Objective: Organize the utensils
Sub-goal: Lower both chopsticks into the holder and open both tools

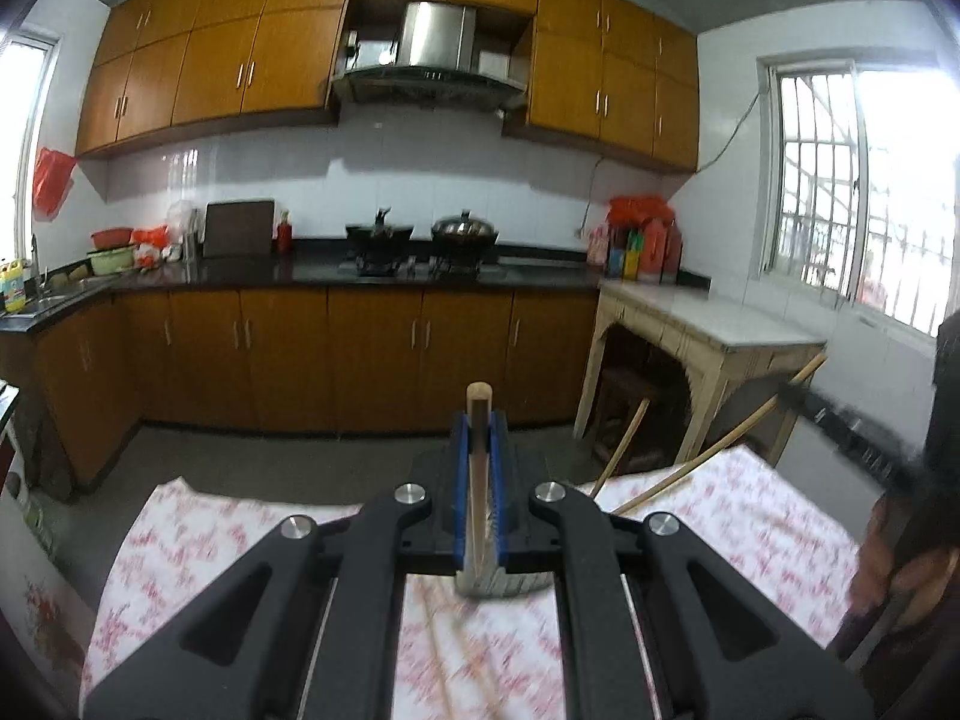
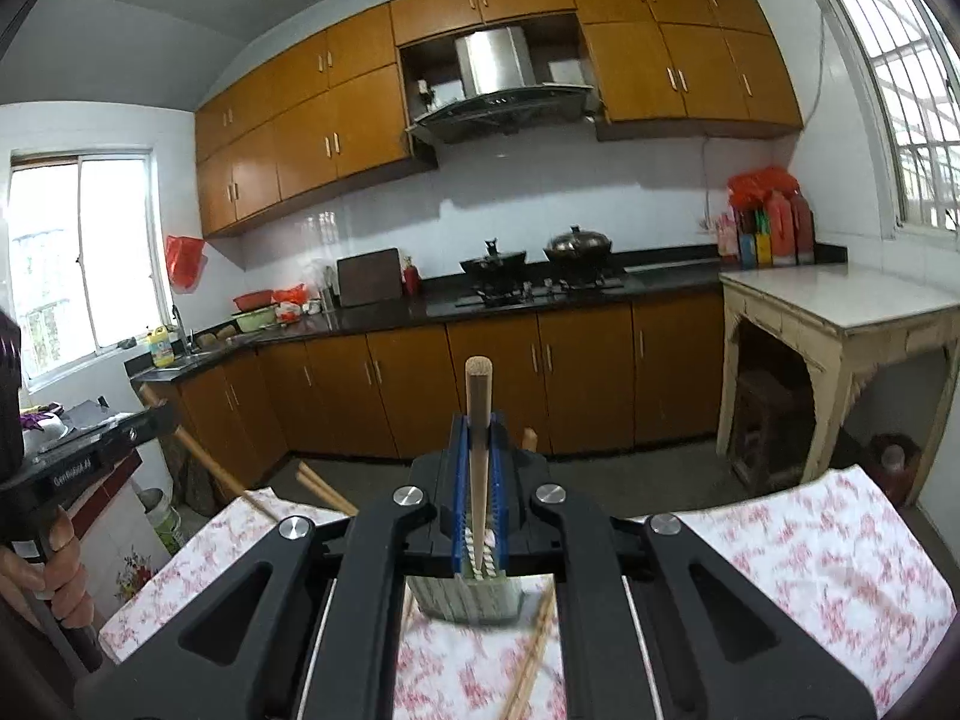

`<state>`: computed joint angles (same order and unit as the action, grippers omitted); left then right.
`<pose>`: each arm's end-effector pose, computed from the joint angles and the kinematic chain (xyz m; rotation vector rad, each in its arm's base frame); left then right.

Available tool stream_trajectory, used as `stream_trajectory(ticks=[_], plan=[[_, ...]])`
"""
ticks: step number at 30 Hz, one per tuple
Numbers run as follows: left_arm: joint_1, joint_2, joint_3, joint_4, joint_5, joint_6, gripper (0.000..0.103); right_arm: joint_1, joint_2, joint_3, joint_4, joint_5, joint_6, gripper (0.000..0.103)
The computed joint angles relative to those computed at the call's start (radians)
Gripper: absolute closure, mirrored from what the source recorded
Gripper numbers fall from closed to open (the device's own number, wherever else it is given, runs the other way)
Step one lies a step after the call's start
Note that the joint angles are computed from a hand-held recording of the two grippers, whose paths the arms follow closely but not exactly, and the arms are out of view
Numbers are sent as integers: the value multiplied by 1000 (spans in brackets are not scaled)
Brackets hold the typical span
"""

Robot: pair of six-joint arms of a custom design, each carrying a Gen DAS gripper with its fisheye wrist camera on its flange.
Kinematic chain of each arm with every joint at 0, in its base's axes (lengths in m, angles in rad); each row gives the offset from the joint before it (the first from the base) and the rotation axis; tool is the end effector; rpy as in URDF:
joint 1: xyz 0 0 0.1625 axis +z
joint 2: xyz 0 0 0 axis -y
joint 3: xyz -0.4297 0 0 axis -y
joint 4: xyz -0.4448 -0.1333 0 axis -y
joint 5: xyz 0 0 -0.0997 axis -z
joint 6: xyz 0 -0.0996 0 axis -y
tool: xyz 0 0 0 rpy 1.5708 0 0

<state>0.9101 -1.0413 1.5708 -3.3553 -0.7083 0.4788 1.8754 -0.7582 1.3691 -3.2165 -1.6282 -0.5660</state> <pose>-0.2606 -0.6758 0.3833 0.5073 2.0066 -1.5001 0.3655 -0.7371 0.2378 1.0515 -2.3612 1.4486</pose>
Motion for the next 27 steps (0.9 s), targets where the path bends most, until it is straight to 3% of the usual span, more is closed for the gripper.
stream_trajectory(ticks=[6,13,24,27], plan=[[11,113,-156,-19,-10,46,95,17,99,-124,32,-54,-39,96],[70,226,-296,43,0,28,95,-1,173,-219,139,-93,-1,95],[119,239,-309,129,0,-48,95,-8,214,-272,210,-139,25,94],[117,230,-299,112,6,-41,90,-6,210,-271,204,-144,26,93]])
